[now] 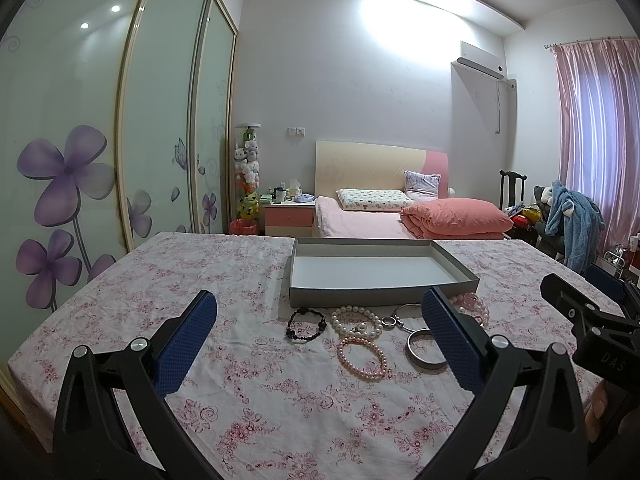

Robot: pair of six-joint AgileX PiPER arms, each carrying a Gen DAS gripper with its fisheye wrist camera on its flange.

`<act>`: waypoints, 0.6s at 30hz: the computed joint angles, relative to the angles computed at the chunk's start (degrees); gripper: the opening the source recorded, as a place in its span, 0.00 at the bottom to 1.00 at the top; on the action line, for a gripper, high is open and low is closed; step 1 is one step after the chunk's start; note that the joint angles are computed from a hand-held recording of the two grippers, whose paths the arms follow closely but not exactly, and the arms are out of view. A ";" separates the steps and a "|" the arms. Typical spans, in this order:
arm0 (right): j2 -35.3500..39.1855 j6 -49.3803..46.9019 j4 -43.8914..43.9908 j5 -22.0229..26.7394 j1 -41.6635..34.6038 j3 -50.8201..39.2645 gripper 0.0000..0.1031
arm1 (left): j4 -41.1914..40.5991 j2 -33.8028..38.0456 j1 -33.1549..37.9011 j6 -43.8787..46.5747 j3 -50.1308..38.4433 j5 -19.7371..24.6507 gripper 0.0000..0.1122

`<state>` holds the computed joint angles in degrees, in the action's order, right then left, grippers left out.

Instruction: Organize jewelry

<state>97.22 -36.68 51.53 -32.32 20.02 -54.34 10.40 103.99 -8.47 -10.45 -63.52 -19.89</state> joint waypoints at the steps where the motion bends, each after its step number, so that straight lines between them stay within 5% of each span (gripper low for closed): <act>1: 0.00 0.00 0.00 0.00 0.00 0.00 0.96 | 0.32 0.02 0.08 -0.31 -0.15 0.14 0.90; 18: 0.33 -0.11 0.34 0.33 -0.41 -0.06 0.96 | -2.98 0.26 -0.84 2.57 0.76 -0.14 0.90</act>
